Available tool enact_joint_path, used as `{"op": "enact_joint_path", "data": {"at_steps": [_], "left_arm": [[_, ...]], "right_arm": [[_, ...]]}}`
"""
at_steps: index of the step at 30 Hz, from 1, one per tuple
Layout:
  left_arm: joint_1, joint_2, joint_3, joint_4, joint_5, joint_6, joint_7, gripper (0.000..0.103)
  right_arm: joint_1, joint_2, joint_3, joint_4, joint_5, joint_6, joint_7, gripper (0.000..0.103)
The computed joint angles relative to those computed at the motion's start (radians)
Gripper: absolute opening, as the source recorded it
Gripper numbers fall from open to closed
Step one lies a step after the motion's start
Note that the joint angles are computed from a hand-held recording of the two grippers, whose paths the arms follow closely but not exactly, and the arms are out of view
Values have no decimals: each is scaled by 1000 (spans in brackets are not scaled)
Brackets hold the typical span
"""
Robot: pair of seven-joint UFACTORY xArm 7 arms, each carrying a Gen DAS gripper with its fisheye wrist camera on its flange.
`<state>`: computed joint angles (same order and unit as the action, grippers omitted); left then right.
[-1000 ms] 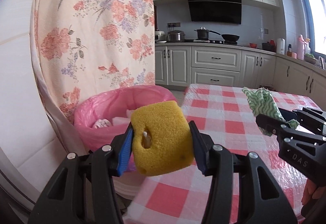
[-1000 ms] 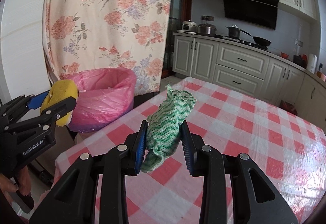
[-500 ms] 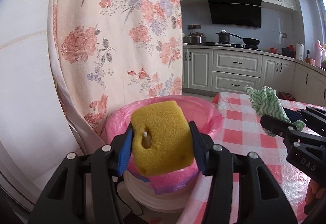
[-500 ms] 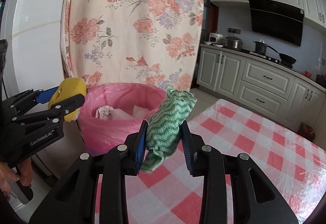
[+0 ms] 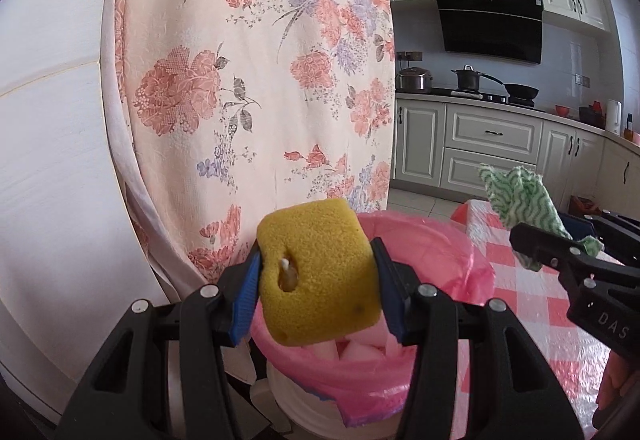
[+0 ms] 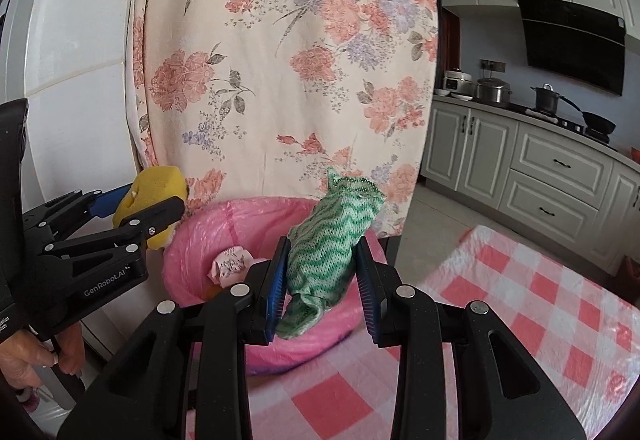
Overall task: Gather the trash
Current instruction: 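Carry the sponge and green cloth to the pink bin, then open both grippers over the bin to drop sponge and cloth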
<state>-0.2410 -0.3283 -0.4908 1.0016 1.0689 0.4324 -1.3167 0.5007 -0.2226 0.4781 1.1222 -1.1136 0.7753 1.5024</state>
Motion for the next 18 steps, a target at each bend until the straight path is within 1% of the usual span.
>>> {"op": "enact_joint_path", "data": {"at_steps": [2,6,9,13,15,17,18], "left_arm": [[3,30,7,29,-4,3,16,51],[-20,104,36,89,-10,29,65,51],[-56,153,77,122,-29,35,99,51],[-98,191,122,148,-40,46,106,54],[-113,204,144,154,-51,35,113,55],[-125,221,152,168,-35,55,109,59],[-132,228,158,173,-32,62,112,60]], "right_arm": [[-7,24,-15,25,-5,-23,-25,32],[-15,57,-56,55,9,-80,-79,32],[-19,81,-81,71,23,-110,-114,32],[-15,119,-105,95,30,-131,-142,33],[-11,131,-119,99,32,-144,-145,33],[-11,146,-137,101,45,-177,-154,37],[-9,153,-142,105,47,-182,-161,41]]}}
